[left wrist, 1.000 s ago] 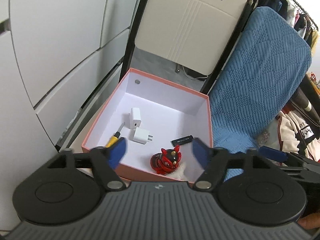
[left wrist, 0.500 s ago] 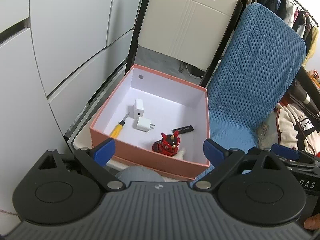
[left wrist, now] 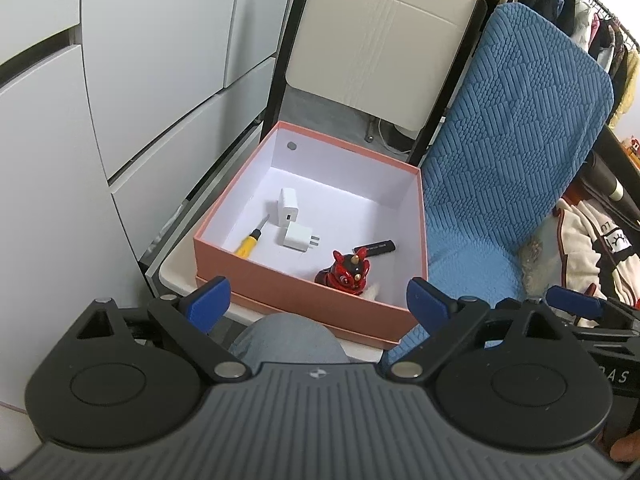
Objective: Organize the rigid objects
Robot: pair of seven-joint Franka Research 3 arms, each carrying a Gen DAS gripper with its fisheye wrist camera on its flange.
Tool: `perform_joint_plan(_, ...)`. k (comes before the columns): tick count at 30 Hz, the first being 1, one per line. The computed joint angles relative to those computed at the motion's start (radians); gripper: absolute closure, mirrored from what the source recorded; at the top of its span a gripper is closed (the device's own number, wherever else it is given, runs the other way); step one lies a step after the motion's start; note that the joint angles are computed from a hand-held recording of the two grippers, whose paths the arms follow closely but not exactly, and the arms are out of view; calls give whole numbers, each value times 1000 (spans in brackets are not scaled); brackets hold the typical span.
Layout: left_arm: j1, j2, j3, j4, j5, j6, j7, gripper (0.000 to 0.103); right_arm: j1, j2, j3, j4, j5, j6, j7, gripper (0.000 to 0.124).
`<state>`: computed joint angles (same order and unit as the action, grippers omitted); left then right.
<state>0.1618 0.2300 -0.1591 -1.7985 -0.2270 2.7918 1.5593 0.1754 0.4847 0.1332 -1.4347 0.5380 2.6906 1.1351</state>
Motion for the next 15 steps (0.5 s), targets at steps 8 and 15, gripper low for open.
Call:
perform_joint_plan(8, 4, 0, -5, -4, -15, 1, 15, 6, 1, -1, -2, -1, -1, 13, 6, 25)
perform_joint_plan(15, 12, 2, -10, -2, -42, -2, 29, 6, 6, -1, -8, -3, -12, 23, 25, 25)
